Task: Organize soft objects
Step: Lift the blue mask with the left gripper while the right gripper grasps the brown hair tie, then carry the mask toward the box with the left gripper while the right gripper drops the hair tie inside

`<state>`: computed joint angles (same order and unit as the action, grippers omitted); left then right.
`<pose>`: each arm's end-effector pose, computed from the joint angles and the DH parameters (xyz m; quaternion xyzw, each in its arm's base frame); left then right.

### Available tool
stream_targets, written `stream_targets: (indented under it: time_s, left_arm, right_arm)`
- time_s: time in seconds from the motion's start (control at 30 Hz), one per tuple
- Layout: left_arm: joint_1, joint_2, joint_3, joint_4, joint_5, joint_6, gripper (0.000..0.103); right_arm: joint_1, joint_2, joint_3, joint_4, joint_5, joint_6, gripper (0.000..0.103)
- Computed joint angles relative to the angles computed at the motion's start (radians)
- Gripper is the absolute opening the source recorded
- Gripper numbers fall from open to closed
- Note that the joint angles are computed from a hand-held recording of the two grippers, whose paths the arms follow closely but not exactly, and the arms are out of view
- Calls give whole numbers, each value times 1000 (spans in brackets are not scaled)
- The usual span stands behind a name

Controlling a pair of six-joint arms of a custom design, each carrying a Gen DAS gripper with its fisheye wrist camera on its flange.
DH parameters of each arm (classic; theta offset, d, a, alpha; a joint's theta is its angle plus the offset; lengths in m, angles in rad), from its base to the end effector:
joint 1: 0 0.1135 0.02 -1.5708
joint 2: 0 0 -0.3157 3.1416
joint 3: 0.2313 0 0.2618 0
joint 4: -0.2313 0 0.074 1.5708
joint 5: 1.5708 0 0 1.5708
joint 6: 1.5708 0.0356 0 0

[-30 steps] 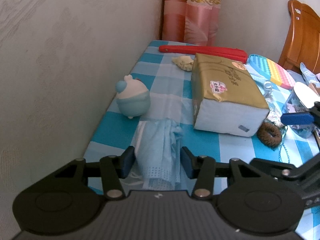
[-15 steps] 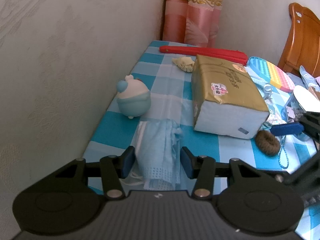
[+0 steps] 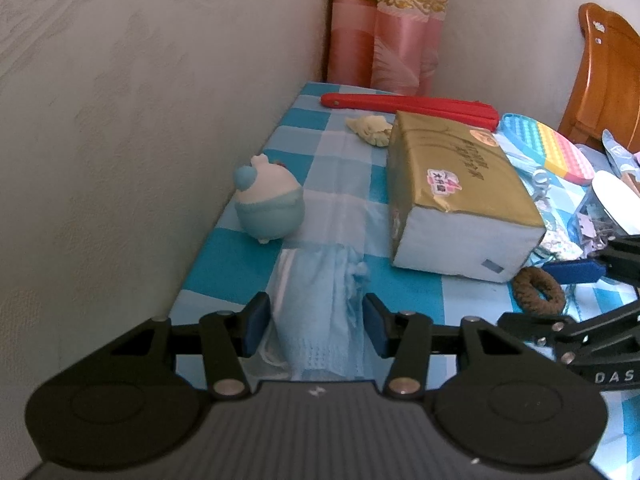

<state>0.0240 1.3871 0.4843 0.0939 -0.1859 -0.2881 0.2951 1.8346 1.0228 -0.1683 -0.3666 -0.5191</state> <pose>0.2423 0.0124 0.1822 -0.1777 0.9077 0.0367 0.3783 0.3608 0.1230 0.1856 -0.4212 0.8428 0.1413 0.3039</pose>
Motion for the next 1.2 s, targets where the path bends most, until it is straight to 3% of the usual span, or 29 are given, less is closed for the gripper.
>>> stream_targets:
  time_s: [0.13, 0.3, 0.7, 1.0, 1.2]
  left_arm:
    - [6, 1, 1, 1, 5, 6, 49]
    - [0, -6, 7, -22, -6, 6, 39]
    - [-63, -170, 19, -188, -16, 14, 37]
    - [-265, -294, 33, -365, -51, -53, 37]
    - [-441, -308, 83, -441, -127, -123, 37]
  right_arm:
    - [-9, -15, -9, 0, 15, 14, 49]
    - [-21, -46, -37, 7, 16, 18, 44]
    - [-67, -218, -129, -61, -60, 1, 43]
    - [-150, -390, -259, -138, -109, -51, 43]
    - [-311, -483, -247, -263, -210, -139, 43]
